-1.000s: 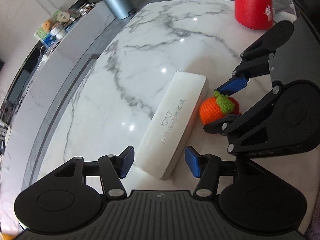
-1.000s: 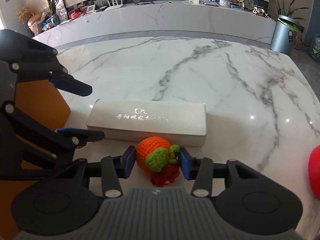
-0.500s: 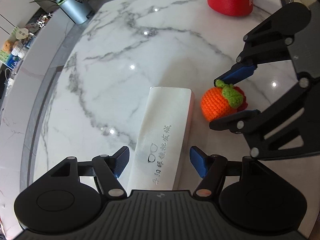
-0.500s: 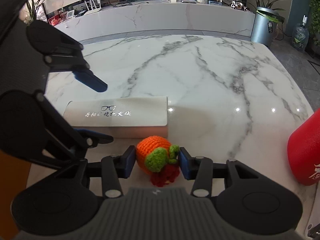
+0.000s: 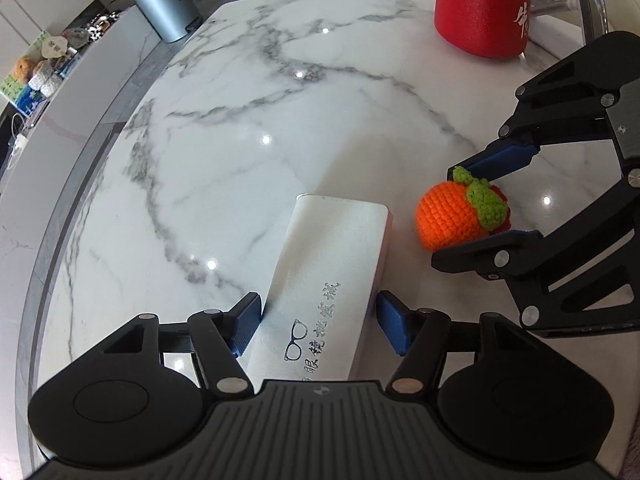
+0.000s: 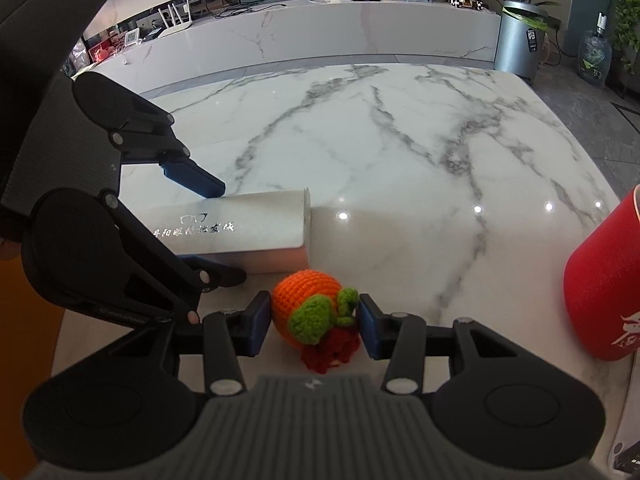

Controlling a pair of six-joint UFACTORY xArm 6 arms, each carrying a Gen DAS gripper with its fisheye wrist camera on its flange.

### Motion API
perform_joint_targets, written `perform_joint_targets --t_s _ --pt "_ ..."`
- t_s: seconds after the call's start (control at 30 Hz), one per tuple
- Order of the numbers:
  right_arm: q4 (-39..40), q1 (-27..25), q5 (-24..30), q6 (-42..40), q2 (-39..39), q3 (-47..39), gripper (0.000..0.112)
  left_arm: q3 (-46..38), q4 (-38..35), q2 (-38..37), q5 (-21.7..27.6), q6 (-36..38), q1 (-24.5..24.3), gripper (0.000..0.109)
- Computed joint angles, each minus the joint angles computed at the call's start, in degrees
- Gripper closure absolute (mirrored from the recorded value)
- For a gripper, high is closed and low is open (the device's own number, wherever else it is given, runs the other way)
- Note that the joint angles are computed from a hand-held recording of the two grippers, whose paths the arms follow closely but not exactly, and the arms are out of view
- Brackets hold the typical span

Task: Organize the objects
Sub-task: 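Grasp the white glasses box with the left tool while the right tool grasps the orange crochet fruit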

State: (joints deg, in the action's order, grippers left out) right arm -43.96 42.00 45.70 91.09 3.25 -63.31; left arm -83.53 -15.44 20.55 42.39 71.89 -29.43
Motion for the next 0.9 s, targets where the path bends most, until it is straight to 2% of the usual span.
perform_joint_targets --t_s 0.2,0.4,0.63,0.77,0.9 --pt "3.12 1.54 1.95 -3.38 -0.82 -0.06 0.064 7.42 1.32 -5.4 -2.25 -2.5 -0.53 0.035" --pt "7.98 3.37 4.36 -6.71 -2.35 0.35 0.065 13.28 6.23 -10.3 -2.8 -11.32 -1.49 0.035" --pt "10.75 6.72 8.87 -10.29 -3.18 -0.43 0.066 19.08 7.79 -15.83 -2.13 -18.03 -1.28 0.036" --pt "10.72 8.94 12.52 -10.63 -3.69 -1.6 0.066 21.39 6.45 -18.86 -2.32 -21.36 -0.6 0.036" --pt "10.31 11.13 16.04 -11.06 -4.17 -3.08 0.066 23.16 3.08 -22.22 -1.76 -20.64 0.03 0.037"
